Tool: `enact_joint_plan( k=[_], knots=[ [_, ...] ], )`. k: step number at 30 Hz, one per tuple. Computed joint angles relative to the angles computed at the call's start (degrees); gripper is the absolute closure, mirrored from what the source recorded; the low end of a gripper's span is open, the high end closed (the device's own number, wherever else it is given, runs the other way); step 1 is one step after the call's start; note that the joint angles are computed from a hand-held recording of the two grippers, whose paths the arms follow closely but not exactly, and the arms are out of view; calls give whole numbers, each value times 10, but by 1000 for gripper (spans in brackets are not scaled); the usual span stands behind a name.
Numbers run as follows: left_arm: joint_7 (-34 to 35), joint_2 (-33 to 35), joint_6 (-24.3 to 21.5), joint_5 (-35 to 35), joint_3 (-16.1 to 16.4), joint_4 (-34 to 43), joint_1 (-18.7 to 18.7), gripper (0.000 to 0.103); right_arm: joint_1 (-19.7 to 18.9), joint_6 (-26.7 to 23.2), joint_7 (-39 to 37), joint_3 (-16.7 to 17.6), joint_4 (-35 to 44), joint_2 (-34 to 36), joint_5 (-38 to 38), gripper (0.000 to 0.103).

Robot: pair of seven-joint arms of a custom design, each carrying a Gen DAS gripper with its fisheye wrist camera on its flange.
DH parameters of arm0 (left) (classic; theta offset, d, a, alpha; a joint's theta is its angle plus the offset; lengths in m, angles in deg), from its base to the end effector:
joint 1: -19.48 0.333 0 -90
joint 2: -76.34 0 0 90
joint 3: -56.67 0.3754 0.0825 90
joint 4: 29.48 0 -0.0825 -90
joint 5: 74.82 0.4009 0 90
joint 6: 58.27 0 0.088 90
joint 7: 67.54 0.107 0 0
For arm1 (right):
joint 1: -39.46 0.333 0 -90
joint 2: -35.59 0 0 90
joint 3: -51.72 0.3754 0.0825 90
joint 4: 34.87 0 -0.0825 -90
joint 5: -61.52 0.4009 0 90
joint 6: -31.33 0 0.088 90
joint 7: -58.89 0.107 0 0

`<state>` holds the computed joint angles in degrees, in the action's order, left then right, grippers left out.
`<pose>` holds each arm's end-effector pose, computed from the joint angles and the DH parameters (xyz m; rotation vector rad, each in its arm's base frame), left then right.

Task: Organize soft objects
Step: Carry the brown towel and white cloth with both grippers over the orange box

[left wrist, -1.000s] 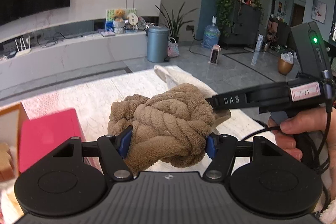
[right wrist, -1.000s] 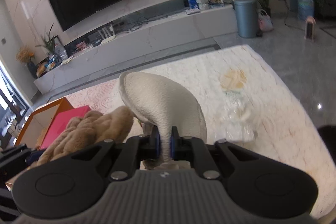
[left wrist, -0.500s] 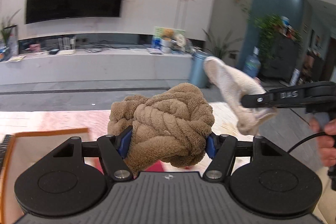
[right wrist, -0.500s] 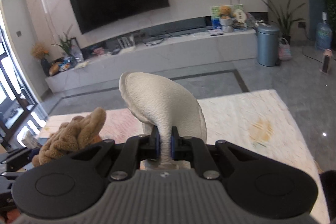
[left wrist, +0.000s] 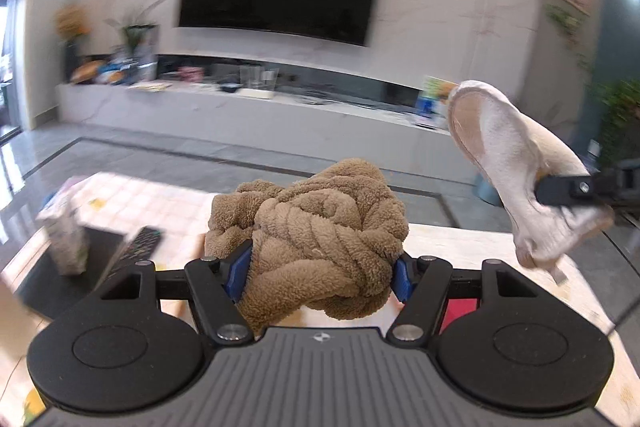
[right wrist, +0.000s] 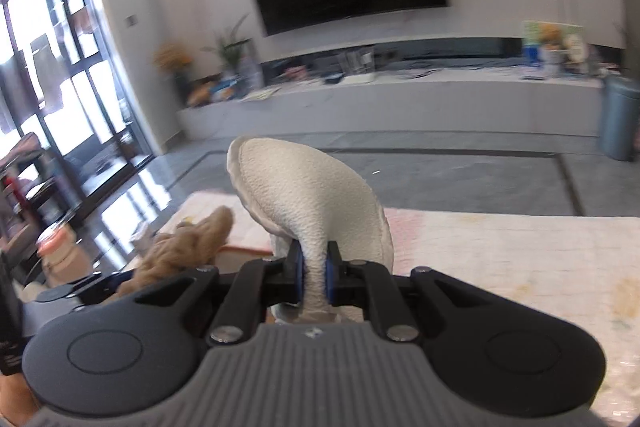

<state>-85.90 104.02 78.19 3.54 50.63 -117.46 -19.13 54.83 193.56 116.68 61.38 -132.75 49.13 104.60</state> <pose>0.5641 -0.5213 0.4674 -1.7506 1.3775 -0.9950 0.6583 0.2538 0.5975 -1.7751 1.2320 -0.2952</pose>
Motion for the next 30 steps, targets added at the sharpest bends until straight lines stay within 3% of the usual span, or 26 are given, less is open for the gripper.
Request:
enact_joint_plan(
  k=[6,10,15,19,24,30],
  knots=[
    [-22,-14,2,15,0,-34,6,27,34,-33,21,4,25,29,-53,95],
    [-88,-26,20,33,-2,-67,19,27,53,-38,49,2,44,54,-89,95],
    [-91,-32,33,33,-11,-86,36,27,73,-53,97,-6,68,87,-139,95],
    [-144,-43,67,63,-11,-107,51,27,106,-121,155,-47,133,133,-252,95],
    [-155,-48,67,70,-16,-115,60,27,113,-192,180,-51,211,182,-307,95],
    [-177,-57,78,85,-21,-131,73,28,154,-203,241,-91,253,220,-401,95]
  ],
)
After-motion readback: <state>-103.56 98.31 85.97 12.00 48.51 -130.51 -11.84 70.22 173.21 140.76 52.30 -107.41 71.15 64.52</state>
